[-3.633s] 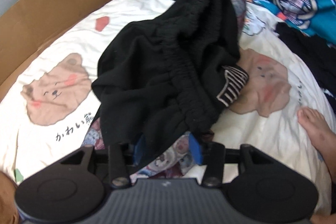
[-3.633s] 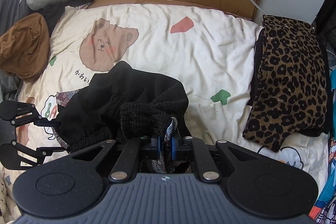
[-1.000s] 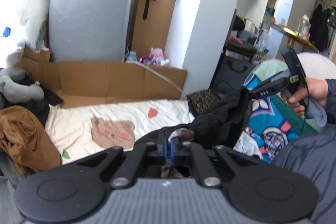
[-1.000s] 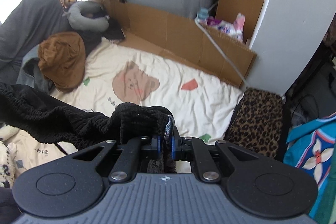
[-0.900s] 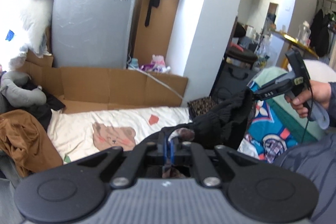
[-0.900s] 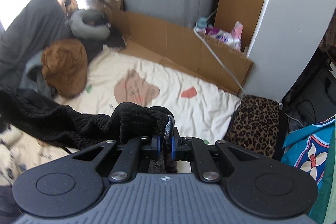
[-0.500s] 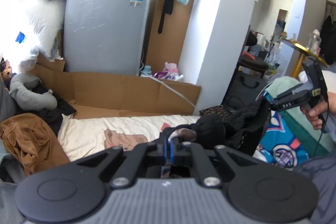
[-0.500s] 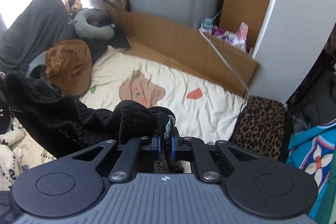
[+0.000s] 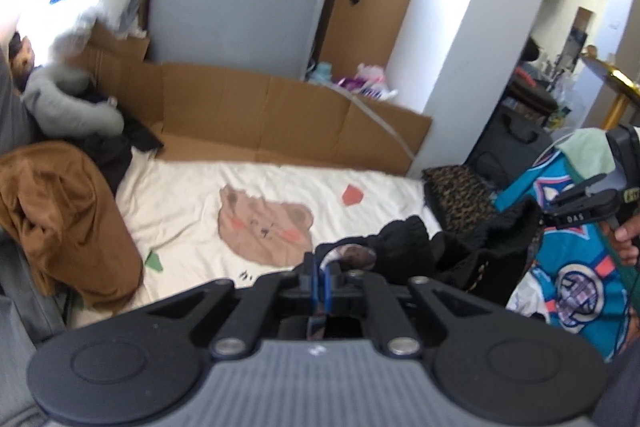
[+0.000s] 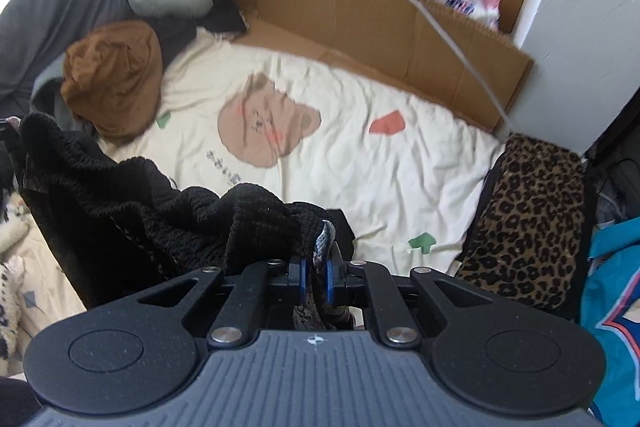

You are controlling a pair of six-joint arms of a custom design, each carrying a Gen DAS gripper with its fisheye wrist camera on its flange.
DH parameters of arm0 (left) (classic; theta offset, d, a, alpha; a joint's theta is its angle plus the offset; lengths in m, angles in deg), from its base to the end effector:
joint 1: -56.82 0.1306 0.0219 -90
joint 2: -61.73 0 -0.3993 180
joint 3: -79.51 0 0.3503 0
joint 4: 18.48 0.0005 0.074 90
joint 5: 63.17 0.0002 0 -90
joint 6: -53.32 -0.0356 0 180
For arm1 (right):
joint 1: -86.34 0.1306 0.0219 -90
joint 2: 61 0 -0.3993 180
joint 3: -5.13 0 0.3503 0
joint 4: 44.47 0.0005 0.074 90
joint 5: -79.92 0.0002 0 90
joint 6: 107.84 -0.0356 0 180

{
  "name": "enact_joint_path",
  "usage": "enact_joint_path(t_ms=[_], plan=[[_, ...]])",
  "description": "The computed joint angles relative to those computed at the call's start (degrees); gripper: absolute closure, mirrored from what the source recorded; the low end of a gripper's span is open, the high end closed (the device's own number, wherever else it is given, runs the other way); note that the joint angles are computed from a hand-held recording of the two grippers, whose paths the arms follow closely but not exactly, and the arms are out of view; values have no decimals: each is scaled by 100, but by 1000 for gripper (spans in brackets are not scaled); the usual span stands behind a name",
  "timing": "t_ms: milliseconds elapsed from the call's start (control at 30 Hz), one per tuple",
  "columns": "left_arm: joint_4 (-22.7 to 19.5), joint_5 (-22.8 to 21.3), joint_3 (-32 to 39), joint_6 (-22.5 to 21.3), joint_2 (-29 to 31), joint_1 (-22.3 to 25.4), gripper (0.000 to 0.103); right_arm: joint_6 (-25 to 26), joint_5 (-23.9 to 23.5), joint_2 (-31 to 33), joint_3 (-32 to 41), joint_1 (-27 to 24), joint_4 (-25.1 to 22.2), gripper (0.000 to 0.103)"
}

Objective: Fold clothes
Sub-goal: 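Lower the black pants onto the bear-print sheet with both tools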

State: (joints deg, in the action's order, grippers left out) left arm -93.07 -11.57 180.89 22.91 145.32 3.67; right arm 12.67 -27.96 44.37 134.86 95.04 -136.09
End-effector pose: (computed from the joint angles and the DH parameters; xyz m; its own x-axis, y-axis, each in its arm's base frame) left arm 0.2371 -0.2803 0.5491 -0.6189 -0.3011 -0.7254 -0.2186 0.9531 -0.2091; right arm 0.4812 0.0842 0.5605 -0.6528 -0.5887 -0.4768 -0.6879 0.7242 0.0477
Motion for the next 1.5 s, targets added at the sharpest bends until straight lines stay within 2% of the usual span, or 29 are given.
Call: enact_joint_path(t_ms=[233, 433, 533, 700, 833, 933, 1100, 1233, 1500], plan=[[750, 606, -844, -264, -65, 578, 100, 81, 158, 320, -377, 102, 483, 95], [1557, 1087, -1514, -638, -123, 1015, 100, -255, 442, 640, -536, 145, 788, 95], [1831, 1333, -1722, -665, -107, 1236, 100, -419, 522, 694, -559, 191, 933, 95], [2141, 1627, -1851, -973, -24, 1596, 100, -682, 769, 719, -533, 265, 1074, 95], [2295, 1772, -1913, -965, 2, 1804, 100, -824, 877, 666, -602, 313, 1169, 95], [2389, 1916, -1965, -1055, 38, 1886, 100, -696, 815, 595, -826, 320, 1391, 95], [2500, 1964, -2197, -857, 156, 1958, 100, -791, 724, 716, -1117, 202, 1812, 98], [2495, 2079, -2355, -609, 308, 2054, 100, -1280, 700, 883, -1287, 78, 2150, 98], [2270, 2130, -2303, -562, 679, 2238, 99, -1666, 368, 918, -1826, -98, 2515, 97]])
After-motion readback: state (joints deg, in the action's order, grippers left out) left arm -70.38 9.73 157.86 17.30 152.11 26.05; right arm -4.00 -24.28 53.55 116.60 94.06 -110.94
